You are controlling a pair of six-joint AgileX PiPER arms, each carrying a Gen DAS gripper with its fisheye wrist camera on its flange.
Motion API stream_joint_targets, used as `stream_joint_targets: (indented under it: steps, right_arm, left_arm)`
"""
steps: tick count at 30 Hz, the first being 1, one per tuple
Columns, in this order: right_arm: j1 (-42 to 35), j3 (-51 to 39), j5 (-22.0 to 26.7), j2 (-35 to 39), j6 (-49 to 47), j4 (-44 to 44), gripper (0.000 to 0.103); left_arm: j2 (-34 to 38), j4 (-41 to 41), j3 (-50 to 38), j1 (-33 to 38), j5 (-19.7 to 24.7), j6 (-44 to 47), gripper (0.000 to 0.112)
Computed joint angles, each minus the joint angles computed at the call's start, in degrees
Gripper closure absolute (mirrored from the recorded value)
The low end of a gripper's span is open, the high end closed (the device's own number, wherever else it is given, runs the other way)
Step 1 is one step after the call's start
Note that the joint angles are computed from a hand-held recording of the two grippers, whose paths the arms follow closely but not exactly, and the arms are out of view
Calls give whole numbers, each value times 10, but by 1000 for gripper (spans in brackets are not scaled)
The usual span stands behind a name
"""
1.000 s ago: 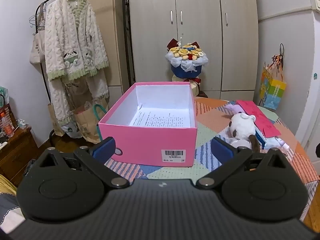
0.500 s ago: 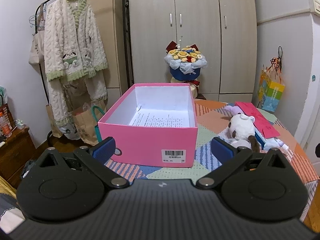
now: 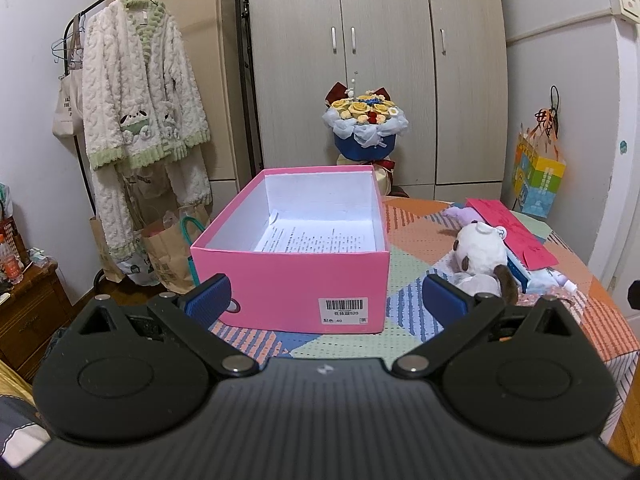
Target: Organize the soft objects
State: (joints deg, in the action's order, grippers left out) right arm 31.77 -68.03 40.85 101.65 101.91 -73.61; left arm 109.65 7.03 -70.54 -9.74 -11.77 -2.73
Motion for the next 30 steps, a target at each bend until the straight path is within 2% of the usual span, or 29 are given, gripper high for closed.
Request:
stream_joint_targets:
  steps: [20,23,30]
  right_arm:
    - [3,-5,11,9,-3,1,0]
    - [2,-4,8,9,-3,-2,0]
    - [-1,9,-4,1,13,-15,0]
  left_arm:
    - [3,3,0,-5,2,19,9]
    - [4,-17,-2,-7,2,33,9]
    - [1,15,1,-6,3,6,9]
